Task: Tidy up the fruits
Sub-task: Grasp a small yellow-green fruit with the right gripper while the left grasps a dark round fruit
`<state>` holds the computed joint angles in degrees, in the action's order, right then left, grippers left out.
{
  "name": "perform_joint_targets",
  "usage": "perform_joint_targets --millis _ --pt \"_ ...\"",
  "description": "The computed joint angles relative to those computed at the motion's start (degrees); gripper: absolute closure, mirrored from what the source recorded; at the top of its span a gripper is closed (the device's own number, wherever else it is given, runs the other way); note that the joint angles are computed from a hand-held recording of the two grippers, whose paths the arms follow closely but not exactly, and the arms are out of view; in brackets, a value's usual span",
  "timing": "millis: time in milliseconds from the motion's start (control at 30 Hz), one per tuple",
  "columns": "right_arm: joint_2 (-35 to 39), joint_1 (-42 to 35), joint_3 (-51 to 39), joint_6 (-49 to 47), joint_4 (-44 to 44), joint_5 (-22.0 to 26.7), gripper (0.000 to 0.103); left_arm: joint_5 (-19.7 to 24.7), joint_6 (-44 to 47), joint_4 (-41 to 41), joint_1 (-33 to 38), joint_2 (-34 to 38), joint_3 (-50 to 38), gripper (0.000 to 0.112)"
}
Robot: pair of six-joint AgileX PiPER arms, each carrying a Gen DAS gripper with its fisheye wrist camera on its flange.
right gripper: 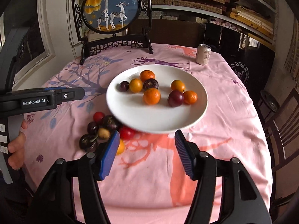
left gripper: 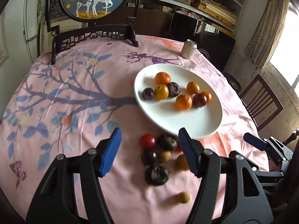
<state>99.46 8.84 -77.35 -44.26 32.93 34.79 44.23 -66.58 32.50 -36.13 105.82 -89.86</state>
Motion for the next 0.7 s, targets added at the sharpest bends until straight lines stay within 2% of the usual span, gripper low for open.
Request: perform_joint_targets --millis 67,133,300,533,700 --pt "-4.07 -0.86 6.15 -3.26 3.40 -0.73 0.042 -1.59 -8.39 5.15 -2.96 -3.72 7.81 0.047" --pt "-6.60 -0.76 9.98 -4.51 3.88 -0.95 0.042 -0.98 -15.17 8.93 -5.40 -5.91 13.09 0.047" --pt "-8.65 2.78 14.07 -3.13 1.53 -2.25 0.042 0.78 -23.57 12.32 -8.39 -8.93 20.40 0.047" --pt "-4.48 7.61 13.86 1.76 -3.12 -2.48 0.041 2.51 -27.56 14.91 -9.92 -11.90 24.04 0.046" --pt "-0.72 9.81 12.47 0.17 -0.41 -3.53 0.043 1.22 -25.91 13.57 -9.07 -11.35 23.74 0.046"
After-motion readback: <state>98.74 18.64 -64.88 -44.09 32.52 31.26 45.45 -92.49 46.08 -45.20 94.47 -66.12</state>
